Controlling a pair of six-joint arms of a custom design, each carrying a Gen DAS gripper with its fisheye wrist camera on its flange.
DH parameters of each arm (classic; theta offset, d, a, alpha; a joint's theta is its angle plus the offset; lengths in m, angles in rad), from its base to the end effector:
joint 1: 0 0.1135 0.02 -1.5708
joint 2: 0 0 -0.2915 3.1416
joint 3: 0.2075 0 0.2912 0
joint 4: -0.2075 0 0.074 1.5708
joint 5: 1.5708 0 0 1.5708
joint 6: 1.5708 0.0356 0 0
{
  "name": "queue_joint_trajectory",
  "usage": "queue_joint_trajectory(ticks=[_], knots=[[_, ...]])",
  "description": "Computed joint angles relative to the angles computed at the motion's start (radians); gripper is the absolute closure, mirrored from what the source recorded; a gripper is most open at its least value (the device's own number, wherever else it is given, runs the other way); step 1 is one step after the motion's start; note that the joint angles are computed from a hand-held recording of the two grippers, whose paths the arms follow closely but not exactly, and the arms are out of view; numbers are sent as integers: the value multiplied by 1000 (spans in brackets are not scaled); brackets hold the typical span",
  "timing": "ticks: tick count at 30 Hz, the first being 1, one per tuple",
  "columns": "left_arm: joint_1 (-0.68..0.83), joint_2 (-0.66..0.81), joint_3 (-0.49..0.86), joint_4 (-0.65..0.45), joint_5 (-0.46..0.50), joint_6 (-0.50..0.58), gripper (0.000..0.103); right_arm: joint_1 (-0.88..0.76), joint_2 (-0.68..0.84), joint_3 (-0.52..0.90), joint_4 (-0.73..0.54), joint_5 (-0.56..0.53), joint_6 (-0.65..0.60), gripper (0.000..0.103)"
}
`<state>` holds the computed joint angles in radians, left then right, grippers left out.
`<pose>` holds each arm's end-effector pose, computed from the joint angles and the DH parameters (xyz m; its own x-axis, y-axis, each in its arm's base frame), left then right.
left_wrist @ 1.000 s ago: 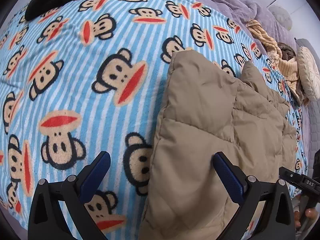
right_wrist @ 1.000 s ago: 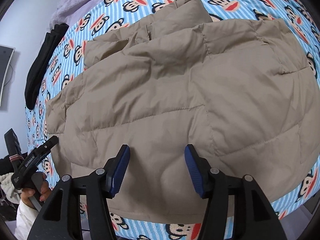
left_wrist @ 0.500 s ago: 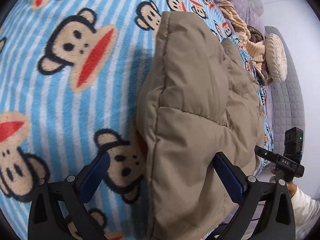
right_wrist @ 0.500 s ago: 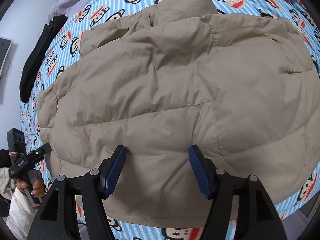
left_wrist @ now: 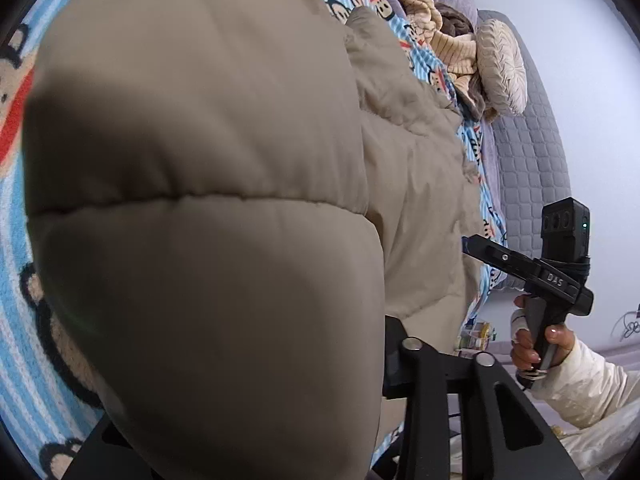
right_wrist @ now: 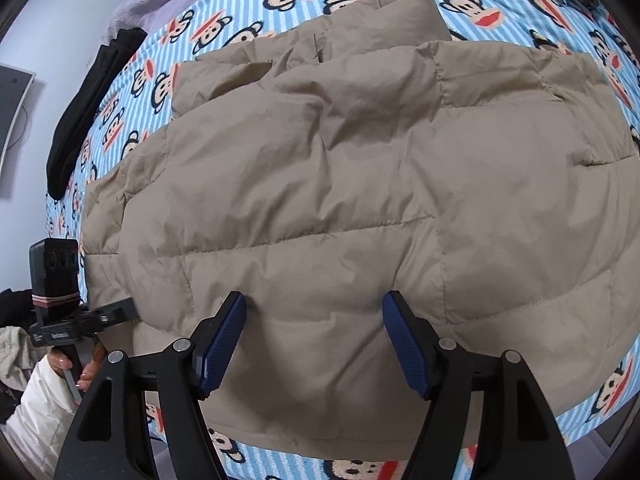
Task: Fold large clothes
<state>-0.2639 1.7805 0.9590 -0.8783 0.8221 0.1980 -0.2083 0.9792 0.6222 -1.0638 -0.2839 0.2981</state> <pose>0.2887 -0.1050 0.1334 -0.9216 0.3877 -0.0168 0.2732 0.6175 -0.7376 0.1601 -0.0237 0.2051 -0.8784 0.4739 -0.0615 0.4348 0.8460 0.3086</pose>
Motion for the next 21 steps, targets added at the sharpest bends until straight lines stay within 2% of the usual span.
queue_joint_trajectory(ticks=[1,3,5,7,14,17,21], knots=[[2,-24,1,-15,5,-9,72,-8,-13,2,3,0,-4,29],[0,-86,4,-48,22,-31,73,-27,-44,5,20,5,-14,32],[-21,-147,13,-75,28,-74,73,-56,-52,7,45,-5,-38,70],[-54,-215,21,-98,17,-118,73,-83,-25,6,89,-25,-56,78],[-303,-348,144,-93,-100,-392,73,-114,156,-23,339,-74,-42,81],[-432,-329,233,-83,-180,-511,73,-158,231,-41,413,-122,-50,83],[-584,-252,367,-85,-279,-610,73,-240,304,-56,465,-210,-76,85]])
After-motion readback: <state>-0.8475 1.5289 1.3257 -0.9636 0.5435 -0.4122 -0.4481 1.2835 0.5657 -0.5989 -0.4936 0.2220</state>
